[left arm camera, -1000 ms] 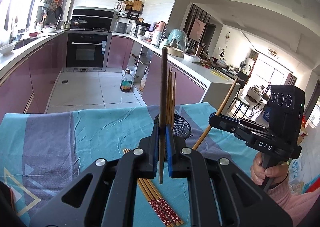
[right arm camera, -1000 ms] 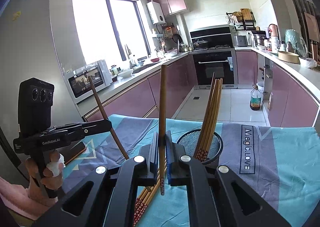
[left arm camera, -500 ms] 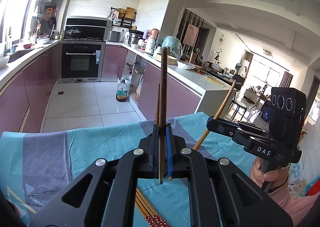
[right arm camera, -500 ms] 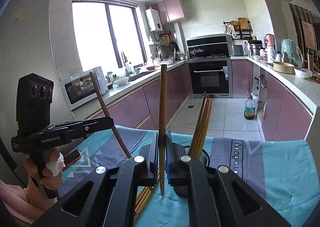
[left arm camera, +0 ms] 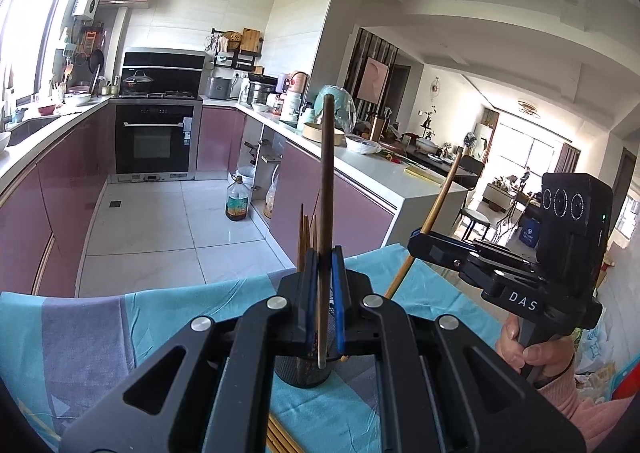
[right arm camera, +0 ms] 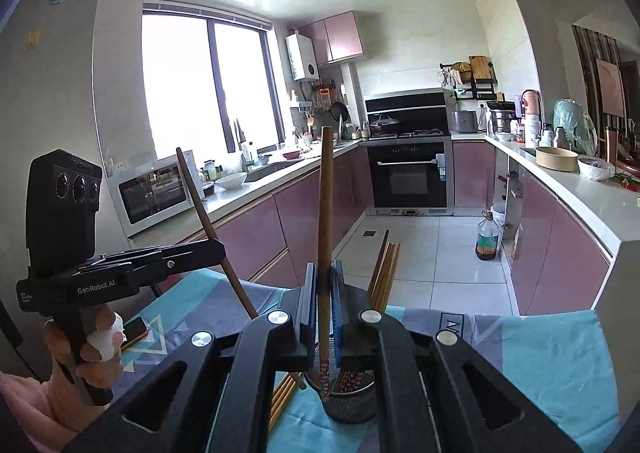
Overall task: Organize utensils
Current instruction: 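Lower the chopsticks into the cup and open both grippers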
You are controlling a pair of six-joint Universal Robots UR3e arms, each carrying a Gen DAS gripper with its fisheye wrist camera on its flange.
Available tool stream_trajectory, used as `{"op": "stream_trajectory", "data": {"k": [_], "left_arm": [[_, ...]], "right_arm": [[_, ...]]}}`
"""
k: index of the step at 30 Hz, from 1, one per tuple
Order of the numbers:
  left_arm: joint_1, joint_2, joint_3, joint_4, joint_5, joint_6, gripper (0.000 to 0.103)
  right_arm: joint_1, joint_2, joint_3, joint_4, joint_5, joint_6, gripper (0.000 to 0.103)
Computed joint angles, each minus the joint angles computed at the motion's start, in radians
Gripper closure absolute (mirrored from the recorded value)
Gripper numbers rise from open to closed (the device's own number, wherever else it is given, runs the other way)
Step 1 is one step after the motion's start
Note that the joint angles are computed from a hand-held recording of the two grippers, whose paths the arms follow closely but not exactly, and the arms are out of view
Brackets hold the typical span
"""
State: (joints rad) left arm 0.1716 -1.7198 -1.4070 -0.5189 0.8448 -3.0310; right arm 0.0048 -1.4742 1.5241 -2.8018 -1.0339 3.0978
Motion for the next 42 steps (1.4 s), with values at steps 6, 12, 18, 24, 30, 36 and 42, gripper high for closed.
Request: {"op": "stream_trajectory", "data": {"k": [6, 12, 18, 24, 30, 36, 42], "left_arm": [[-0.015, -0.018, 0.036, 0.002, 0.030, -0.008, 0.096], [-0.040, -0.034, 0.055, -0.015, 0.081, 0.005, 0.096], [-0.079, -0.058, 0.092, -0.081, 0.146, 0.044, 0.096], [-0.102, -0.072, 0.100, -0.159, 0.182, 0.107, 0.096], [-0.120, -0.112, 0.156, -0.257, 0.210, 0.169, 0.096], [-0.130, -0.201, 0.287, -0.346, 0.228, 0.182, 0.096], [-0.130, -0.261, 0.371, -0.372, 0.239, 0.165, 0.095]], "right_arm": [[-0.011, 0.023, -0.030, -0.002, 0.001, 0.011, 0.098], [0.010, 0.059, -0.072, -0.002, -0.035, 0.010, 0.098], [0.027, 0.116, -0.133, 0.073, -0.067, -0.004, 0.098], [0.049, 0.158, -0.188, 0.178, -0.099, -0.035, 0.098], [0.065, 0.214, -0.266, 0.297, -0.124, -0.049, 0.097], [0.080, 0.276, -0.342, 0.369, -0.155, -0.047, 0.097], [0.078, 0.318, -0.384, 0.373, -0.159, -0.018, 0.096]]}}
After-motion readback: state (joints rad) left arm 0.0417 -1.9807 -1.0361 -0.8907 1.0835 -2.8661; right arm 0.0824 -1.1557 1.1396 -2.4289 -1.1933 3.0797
